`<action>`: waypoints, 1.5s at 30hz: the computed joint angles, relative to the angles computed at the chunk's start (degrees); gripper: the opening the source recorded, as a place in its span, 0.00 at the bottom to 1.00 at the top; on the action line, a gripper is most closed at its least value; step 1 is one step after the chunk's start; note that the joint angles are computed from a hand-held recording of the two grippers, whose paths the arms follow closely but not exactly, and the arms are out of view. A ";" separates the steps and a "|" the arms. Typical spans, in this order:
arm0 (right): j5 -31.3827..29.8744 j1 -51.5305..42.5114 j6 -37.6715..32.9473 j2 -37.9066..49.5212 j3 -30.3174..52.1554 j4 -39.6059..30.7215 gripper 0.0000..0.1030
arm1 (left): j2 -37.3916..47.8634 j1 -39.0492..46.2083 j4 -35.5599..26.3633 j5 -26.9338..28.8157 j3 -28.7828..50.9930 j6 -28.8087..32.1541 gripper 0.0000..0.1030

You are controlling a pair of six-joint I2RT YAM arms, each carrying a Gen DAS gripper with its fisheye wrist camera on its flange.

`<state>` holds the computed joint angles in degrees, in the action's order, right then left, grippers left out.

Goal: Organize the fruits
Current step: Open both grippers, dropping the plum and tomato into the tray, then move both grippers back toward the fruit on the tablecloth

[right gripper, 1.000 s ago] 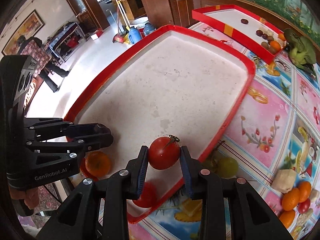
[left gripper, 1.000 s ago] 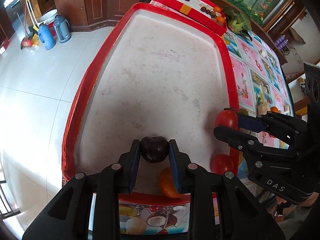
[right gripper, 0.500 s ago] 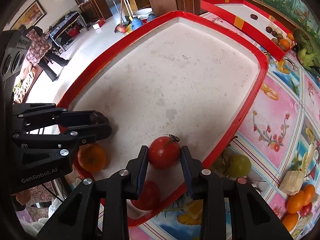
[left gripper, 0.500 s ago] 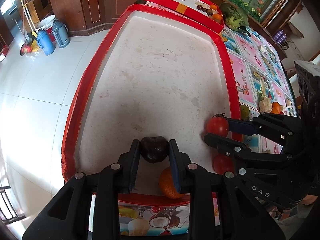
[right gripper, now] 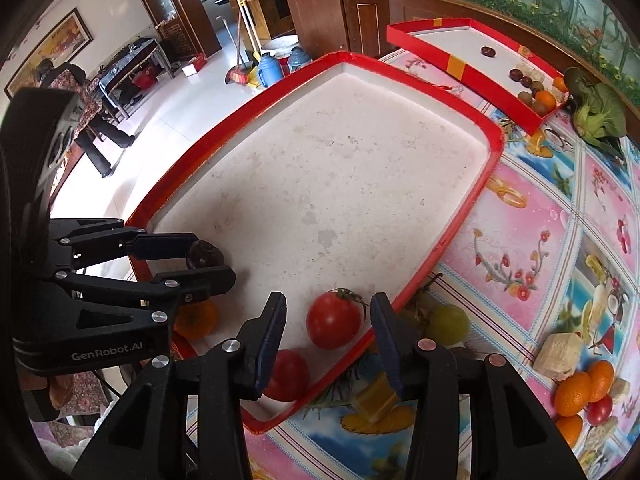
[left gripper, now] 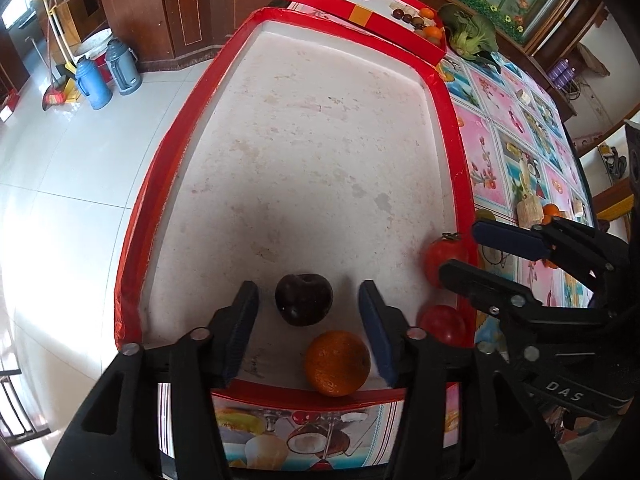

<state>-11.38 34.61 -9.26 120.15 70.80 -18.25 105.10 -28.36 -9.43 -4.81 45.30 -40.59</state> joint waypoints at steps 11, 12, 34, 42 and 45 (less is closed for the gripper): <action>-1.67 -3.64 0.60 -5.66 -5.94 2.68 0.68 | -0.85 -1.79 -2.60 -1.13 2.85 -1.31 0.71; -1.87 -4.05 0.70 -6.05 -6.41 2.82 0.68 | -0.60 -2.25 -3.30 -1.49 3.63 -1.22 0.71; -4.10 -17.64 0.98 -14.81 -16.62 4.58 0.77 | 3.01 -6.75 -6.61 -1.50 11.35 -1.78 0.71; -5.05 -26.77 1.29 -16.34 -19.97 4.07 0.77 | 7.97 -8.85 -8.67 -0.32 18.88 0.80 0.71; -5.15 -29.26 1.04 -16.56 -20.70 3.79 0.77 | 10.54 -9.94 -10.37 -0.30 23.00 2.80 0.71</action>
<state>-16.53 5.35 -8.22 103.58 50.10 -14.45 115.65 -38.29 -19.80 -5.11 68.30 -37.79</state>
